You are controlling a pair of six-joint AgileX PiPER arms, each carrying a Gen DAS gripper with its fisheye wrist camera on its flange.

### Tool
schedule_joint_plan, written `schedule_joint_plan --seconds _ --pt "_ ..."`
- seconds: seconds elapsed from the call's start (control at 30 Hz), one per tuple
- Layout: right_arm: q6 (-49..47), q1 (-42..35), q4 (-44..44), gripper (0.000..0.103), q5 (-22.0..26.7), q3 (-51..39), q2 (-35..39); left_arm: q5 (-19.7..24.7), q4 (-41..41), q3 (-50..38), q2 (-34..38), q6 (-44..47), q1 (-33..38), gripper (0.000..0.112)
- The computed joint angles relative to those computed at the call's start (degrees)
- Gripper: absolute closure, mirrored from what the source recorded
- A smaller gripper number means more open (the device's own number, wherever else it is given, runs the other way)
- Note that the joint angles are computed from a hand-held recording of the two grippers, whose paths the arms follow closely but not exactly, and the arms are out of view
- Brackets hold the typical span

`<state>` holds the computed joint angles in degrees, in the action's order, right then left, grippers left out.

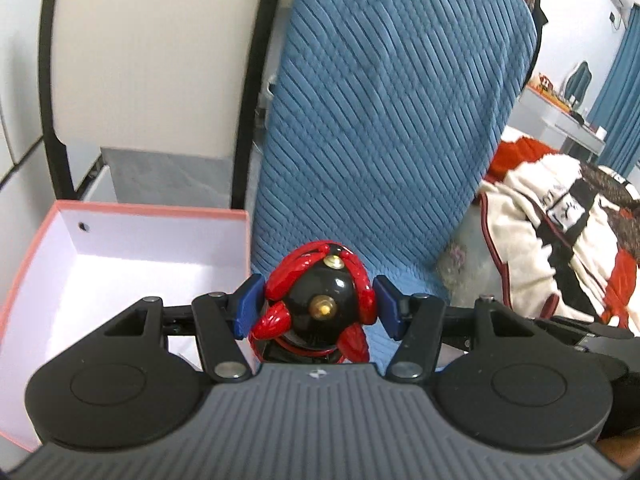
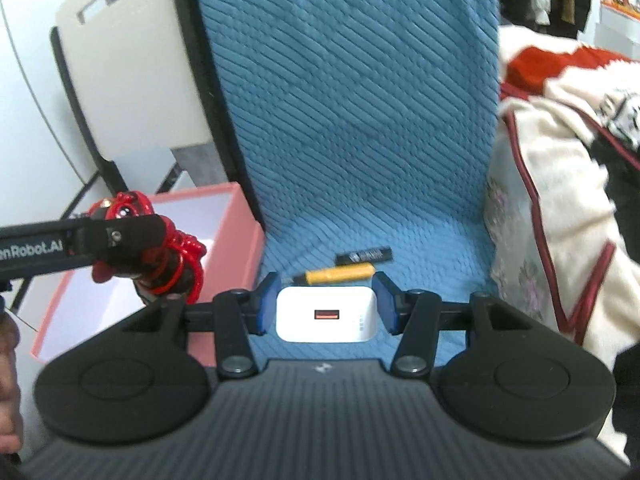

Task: Organize rigid objects
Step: 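Carry the devil figure and cube charger toward the pink box with both tools, then open the left tool to drop the devil figure while the right tool releases the charger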

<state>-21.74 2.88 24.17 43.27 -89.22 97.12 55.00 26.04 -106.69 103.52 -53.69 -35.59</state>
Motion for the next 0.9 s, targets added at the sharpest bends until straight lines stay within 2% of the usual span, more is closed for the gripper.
schedule_joint_plan --seconds 0.1,0.3,0.5,0.6,0.73,0.9 --pt "1.78 2.95 -2.82 0.05 0.61 -4.1 0.94 -0.21 -0.2 0.69 -1.81 1.05 1.94 0.048" --pt "4.26 8.18 -4.32 0.05 4.83 -14.25 4.23 0.56 -0.82 1.8 -5.55 5.39 7.02 0.048" --pt "7.3 13.46 -5.5 0.05 9.37 -24.33 9.32 -1.07 -1.9 6.7 -10.83 8.0 12.61 0.048" --pt "8.52 15.78 -5.57 0.05 12.07 -29.04 12.83 -2.63 -3.28 11.05 -13.58 9.22 15.96 0.048" --pt "10.23 18.76 -6.46 0.05 15.85 -35.36 18.81 -6.88 -6.18 19.2 -16.83 11.37 21.54 0.048" --pt "12.12 21.78 -6.9 0.05 19.34 -39.56 25.64 -12.95 -14.5 29.06 -17.71 17.04 29.82 0.048"
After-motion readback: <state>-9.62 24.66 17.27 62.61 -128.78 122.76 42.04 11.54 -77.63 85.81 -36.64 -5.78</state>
